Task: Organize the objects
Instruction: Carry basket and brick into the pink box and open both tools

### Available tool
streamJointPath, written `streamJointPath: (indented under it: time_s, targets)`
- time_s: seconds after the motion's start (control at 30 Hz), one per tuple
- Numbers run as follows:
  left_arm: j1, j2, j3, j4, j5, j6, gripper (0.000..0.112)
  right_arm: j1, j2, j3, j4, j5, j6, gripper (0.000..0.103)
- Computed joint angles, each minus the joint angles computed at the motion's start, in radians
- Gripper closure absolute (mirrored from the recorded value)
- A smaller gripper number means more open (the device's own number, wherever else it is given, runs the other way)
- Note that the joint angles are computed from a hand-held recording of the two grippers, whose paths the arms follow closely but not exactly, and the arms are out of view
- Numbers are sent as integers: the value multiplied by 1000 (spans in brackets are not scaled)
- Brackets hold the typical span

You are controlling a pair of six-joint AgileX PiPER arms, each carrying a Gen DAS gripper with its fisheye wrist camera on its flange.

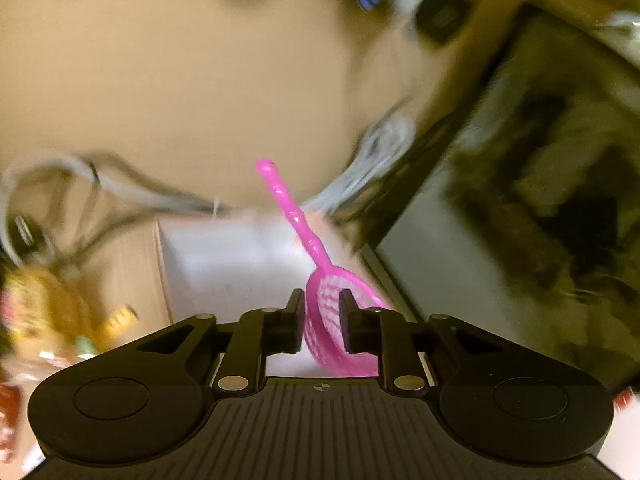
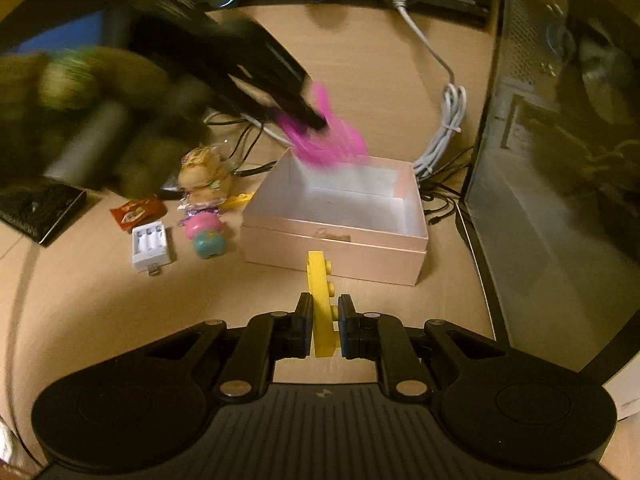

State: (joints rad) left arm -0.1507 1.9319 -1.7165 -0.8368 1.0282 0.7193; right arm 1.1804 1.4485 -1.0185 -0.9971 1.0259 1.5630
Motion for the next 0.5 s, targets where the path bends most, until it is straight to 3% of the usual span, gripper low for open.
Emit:
streamJointPath:
  time_s: [0.1, 0.2, 0.37, 0.5]
  targets:
    - [-55, 18, 42, 91, -105, -38, 92, -17, -12, 29, -39, -26, 15, 91]
    - [-21, -9, 121, 41, -102, -19, 92, -81, -35, 57, -33, -104, 1, 91]
    - [128, -243, 471, -100, -131, 238, 91, -258, -39, -2, -36, -261, -76, 91]
    - [272, -398, 689, -148, -148, 362, 91, -467, 90, -209, 68, -442, -240, 89]
